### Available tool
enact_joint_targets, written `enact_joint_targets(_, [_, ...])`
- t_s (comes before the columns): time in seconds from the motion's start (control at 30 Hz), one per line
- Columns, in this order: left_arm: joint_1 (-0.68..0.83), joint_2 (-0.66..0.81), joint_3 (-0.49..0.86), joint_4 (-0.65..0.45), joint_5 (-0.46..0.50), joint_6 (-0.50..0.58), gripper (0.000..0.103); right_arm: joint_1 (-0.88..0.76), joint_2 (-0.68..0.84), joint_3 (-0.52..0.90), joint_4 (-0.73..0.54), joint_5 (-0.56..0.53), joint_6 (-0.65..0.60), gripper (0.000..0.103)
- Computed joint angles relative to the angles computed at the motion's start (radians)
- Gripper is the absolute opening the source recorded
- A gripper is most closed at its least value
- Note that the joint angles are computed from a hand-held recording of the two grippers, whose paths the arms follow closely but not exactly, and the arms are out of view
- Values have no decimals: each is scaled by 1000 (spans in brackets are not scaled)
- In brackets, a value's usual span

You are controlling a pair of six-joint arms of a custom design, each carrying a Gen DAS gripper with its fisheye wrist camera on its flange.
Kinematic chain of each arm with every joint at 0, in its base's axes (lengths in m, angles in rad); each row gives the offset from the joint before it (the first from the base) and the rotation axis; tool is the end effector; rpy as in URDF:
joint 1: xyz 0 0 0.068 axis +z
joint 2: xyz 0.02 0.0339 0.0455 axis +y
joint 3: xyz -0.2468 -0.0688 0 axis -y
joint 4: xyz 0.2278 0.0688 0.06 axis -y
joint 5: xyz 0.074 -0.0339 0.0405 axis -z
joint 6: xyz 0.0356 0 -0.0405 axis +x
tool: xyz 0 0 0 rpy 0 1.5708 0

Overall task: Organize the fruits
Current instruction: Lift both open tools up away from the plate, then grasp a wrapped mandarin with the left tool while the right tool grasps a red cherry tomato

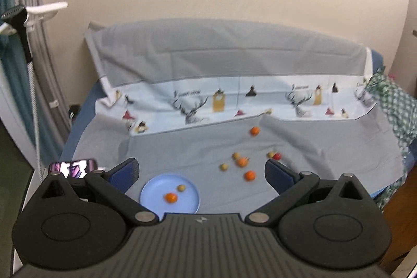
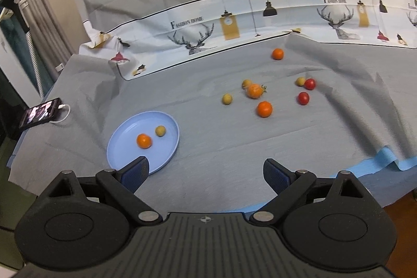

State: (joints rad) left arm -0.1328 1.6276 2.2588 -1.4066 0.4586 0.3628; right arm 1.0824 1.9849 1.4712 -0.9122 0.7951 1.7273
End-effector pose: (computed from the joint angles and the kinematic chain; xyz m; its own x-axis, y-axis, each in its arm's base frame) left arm 0.2538 -0.0498 0.4686 -0.4953 0.3872 -0.7776 0.6502 0.7589 -0.0363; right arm 0.1921 0.3073 0.1819 -0.4906 0.5507 -0.6753 0.5475 0.7978 0.2527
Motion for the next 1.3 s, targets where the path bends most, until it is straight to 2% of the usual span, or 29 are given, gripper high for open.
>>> enact_joint_targets(0.27, [-77, 27, 50, -16, -31, -31, 103, -16, -29, -59, 36, -7, 6, 95])
enact_joint_targets(0.4, [-94, 7, -6, 40, -45, -39, 103, -24, -44, -91, 50, -13, 9, 95])
enact_joint_targets(0.57, [-102, 79, 86, -6, -23, -68, 103, -40, -67, -140, 80, -20, 17, 95])
enact_joint_targets(0.63, [-120, 60, 36, 55, -56, -98, 103, -45, -74, -158, 95, -26, 15, 95])
enact_joint_targets(0.73, [-158, 100, 76, 36, -88, -97, 103, -56, -88, -192, 123, -30, 6, 95])
enact_joint_targets(0.97, [-258, 120, 58, 119, -180, -131, 103, -105, -108, -265, 207, -65, -29, 95])
enact_joint_targets(1.17, [-334, 193, 103, 168, -251, -176, 103, -160, -144, -345, 265, -94, -51, 95])
enact_joint_targets(1.3, [-369, 296, 204, 136, -263, -197, 103, -194, -183, -426, 314, -107, -55, 95])
